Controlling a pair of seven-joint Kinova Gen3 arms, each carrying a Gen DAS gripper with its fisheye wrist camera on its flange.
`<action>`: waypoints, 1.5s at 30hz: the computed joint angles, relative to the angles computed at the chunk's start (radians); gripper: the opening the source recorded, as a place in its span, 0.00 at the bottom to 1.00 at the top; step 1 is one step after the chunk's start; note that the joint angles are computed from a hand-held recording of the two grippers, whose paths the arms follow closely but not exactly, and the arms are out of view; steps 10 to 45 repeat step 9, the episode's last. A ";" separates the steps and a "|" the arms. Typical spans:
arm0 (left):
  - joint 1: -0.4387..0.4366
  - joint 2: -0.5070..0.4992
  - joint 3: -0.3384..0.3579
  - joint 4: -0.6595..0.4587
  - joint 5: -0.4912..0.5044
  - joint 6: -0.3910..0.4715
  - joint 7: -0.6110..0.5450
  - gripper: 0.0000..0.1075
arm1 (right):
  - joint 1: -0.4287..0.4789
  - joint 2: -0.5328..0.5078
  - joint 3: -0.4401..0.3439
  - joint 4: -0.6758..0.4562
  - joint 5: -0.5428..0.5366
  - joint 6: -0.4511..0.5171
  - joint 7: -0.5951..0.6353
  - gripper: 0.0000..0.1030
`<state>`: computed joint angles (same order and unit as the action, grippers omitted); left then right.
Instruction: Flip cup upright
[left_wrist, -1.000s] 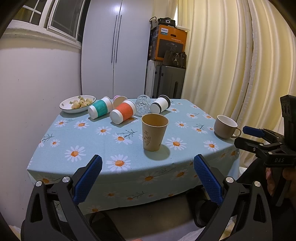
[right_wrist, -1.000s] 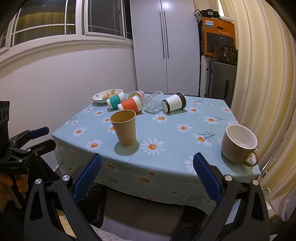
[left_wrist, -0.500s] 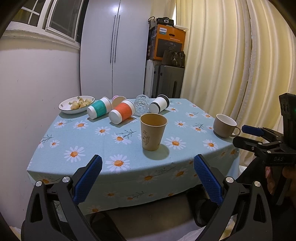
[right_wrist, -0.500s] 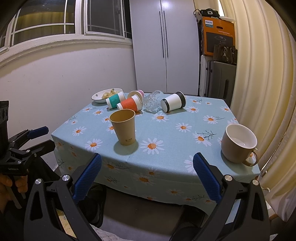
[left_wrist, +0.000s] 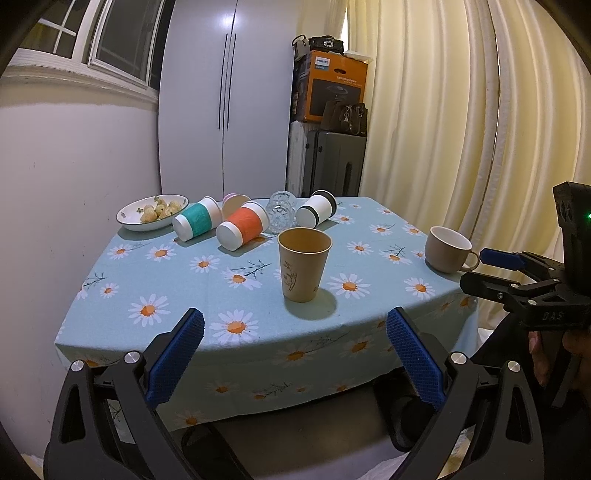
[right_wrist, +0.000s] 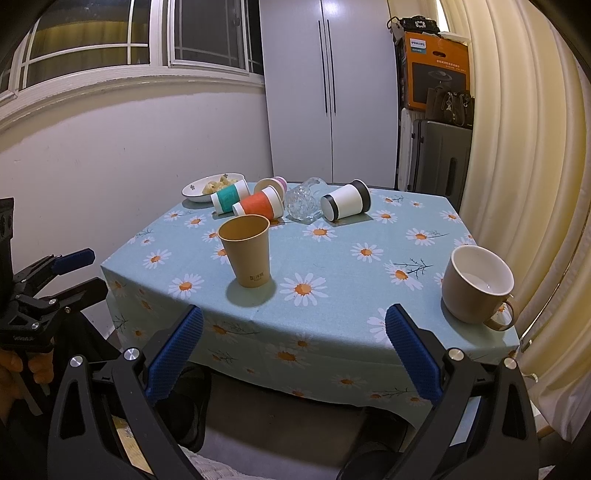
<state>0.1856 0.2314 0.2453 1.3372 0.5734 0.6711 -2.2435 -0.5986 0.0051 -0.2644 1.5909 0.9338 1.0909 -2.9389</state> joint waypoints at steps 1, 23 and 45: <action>0.000 0.000 0.000 -0.001 0.000 0.000 0.001 0.90 | 0.000 -0.001 0.000 0.002 0.000 0.001 -0.001 0.95; 0.000 0.005 -0.003 -0.009 -0.004 0.003 0.018 0.90 | 0.005 -0.004 -0.001 0.005 -0.005 -0.003 0.005 0.95; 0.000 0.005 -0.003 -0.009 -0.004 0.003 0.018 0.90 | 0.005 -0.004 -0.001 0.005 -0.005 -0.003 0.005 0.95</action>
